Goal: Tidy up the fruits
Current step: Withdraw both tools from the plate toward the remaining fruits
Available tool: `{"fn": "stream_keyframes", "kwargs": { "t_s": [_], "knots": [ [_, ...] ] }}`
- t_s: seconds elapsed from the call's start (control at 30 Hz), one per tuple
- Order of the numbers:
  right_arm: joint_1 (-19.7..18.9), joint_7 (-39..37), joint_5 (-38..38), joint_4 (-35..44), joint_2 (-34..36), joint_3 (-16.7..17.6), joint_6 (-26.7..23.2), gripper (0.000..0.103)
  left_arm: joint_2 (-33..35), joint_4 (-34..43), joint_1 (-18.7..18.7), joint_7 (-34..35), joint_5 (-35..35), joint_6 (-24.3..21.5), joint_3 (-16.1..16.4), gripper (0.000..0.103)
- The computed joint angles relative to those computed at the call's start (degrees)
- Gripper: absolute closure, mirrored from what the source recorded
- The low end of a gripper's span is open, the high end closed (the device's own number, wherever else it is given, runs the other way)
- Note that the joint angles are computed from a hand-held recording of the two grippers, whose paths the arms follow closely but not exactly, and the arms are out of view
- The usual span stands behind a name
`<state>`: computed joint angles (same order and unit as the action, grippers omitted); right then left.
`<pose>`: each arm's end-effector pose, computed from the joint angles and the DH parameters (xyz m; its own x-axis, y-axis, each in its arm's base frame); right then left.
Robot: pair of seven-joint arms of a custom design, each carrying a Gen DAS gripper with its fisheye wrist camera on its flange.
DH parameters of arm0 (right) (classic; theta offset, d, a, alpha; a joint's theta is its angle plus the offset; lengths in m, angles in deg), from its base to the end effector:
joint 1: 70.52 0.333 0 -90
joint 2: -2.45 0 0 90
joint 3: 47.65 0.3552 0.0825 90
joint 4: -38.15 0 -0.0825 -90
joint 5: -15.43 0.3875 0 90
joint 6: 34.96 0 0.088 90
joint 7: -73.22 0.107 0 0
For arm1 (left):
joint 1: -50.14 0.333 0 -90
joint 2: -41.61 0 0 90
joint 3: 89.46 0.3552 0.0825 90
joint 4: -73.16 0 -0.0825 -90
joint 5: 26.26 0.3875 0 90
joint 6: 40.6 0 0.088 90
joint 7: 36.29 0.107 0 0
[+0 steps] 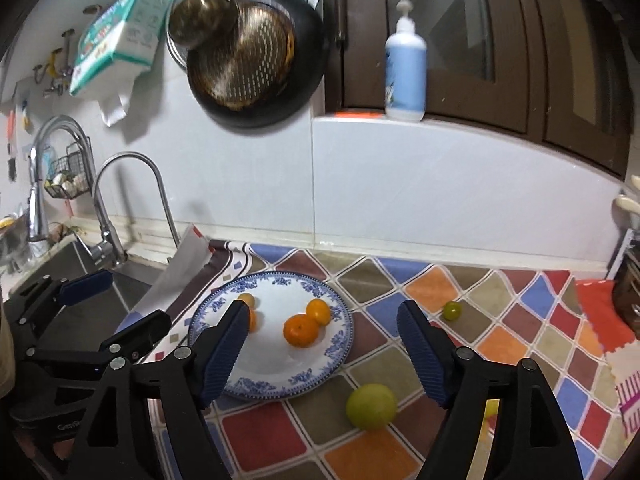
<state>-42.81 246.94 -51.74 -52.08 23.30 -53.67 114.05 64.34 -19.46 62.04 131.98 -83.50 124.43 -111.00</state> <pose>0.6621 0.2969 0.5318 -0.2076 -0.9782 -0.0004 -0.4649 0.0991 -0.8798 0.7248 -0.0268 0.5208 -0.4962 -0.8646 -0.0786 -0.3862 0.3009 -0.8720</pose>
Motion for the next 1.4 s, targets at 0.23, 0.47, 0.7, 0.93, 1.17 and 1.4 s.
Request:
{"fn": "stream_keyframes", "kwargs": {
  "t_s": [0.23,0.47,0.7,0.93,1.17,1.4],
  "knots": [
    [0.68,6.94,-7.86,-7.88,-6.91,1.95,-4.05,0.025,-5.59,-5.97,1.21,11.12,-11.64,1.13,-1.72,0.013],
    [-1.77,10.20,-11.35,-14.77,-12.60,6.40,-8.04,0.024,-10.30,-10.25,-0.87,20.76,-23.29,-0.29,0.14,0.010],
    [-4.08,11.88,-12.86,-20.39,-17.33,9.44,-10.98,0.024,-13.61,-13.34,-5.02,29.59,-32.43,-1.04,3.21,0.006],
    [-6.52,12.34,-12.37,-24.53,-20.62,11.03,-11.50,0.024,-14.59,-14.38,-10.32,35.04,-37.35,-0.15,6.96,0.004],
    [-8.01,11.67,-11.08,-26.80,-21.76,11.79,-11.17,0.024,-14.07,-14.62,-14.80,38.30,-37.84,0.08,10.22,0.004],
    [-9.02,10.70,-7.53,-27.59,-20.59,11.41,-9.26,0.025,-11.96,-13.66,-15.65,40.21,-35.68,0.28,10.35,0.004]
  ]
}}
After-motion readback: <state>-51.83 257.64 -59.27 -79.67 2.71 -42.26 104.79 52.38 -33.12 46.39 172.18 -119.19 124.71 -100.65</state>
